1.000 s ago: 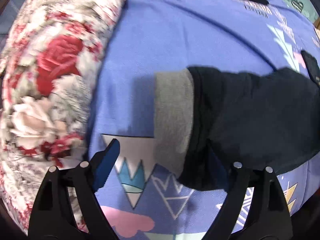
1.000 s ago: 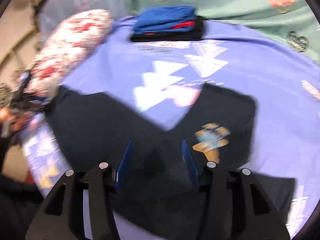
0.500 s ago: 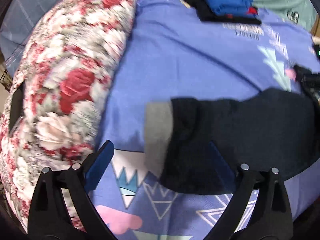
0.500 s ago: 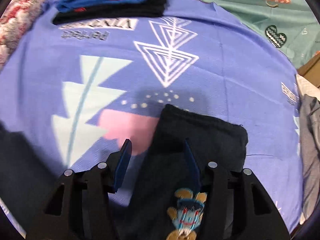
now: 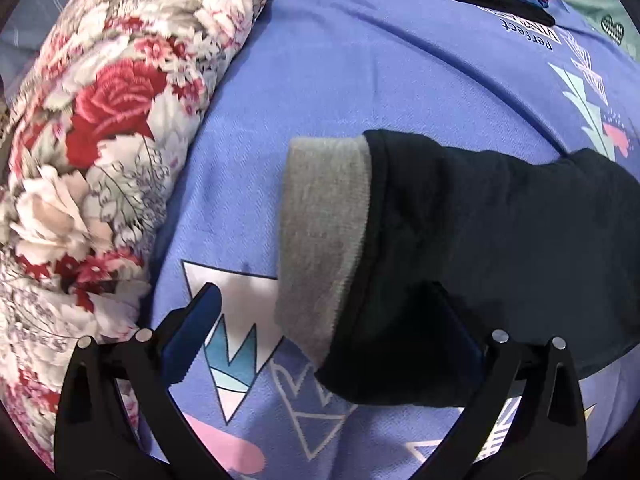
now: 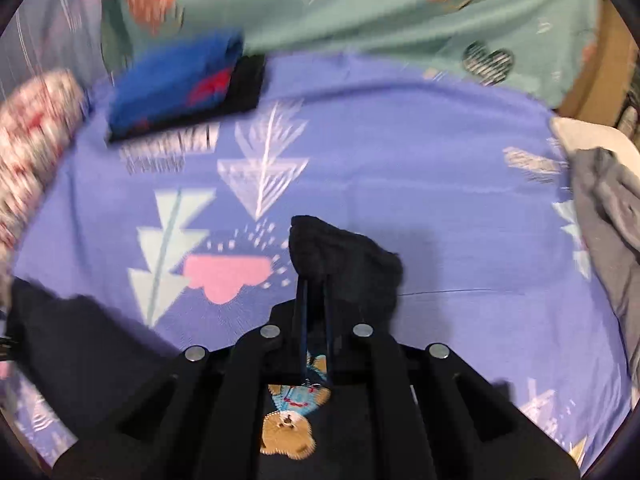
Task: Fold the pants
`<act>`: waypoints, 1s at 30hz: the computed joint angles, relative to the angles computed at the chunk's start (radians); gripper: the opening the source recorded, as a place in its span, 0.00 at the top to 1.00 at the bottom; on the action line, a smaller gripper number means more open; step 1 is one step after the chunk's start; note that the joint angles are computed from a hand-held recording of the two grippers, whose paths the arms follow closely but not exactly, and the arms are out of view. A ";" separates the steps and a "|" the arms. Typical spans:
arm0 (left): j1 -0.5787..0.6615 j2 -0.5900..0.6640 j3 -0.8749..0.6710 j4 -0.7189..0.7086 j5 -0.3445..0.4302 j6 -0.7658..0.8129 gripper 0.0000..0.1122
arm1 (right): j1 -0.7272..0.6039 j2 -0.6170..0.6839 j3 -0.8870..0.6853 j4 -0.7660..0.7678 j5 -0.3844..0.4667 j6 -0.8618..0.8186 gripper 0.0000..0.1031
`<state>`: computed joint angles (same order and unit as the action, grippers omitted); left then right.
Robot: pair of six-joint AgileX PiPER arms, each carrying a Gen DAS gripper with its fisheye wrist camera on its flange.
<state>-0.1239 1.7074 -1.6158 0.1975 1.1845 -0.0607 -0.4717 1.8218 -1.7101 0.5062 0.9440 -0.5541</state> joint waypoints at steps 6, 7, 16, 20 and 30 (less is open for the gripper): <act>-0.038 -0.005 -0.014 0.054 0.012 -0.016 0.10 | -0.339 -0.131 0.103 0.280 0.178 -0.221 0.94; -0.037 -0.004 -0.018 0.049 0.016 -0.018 0.10 | -0.380 -0.146 0.137 0.305 0.196 -0.248 0.94; -0.005 -0.061 0.106 0.034 -0.071 -0.031 0.10 | -0.529 -0.036 0.474 0.218 0.124 -0.342 0.93; -0.004 -0.078 0.111 0.067 -0.097 -0.049 0.10 | -0.588 -0.050 0.501 0.286 0.184 -0.446 0.70; -0.086 -0.201 0.174 0.053 -0.152 -0.130 0.10 | -0.505 -0.004 0.403 0.194 0.084 -0.269 0.89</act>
<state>-0.2099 1.5067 -1.4422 0.2509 1.0323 -0.1907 -0.9768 1.8178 -1.3067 0.7005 1.0281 -0.8231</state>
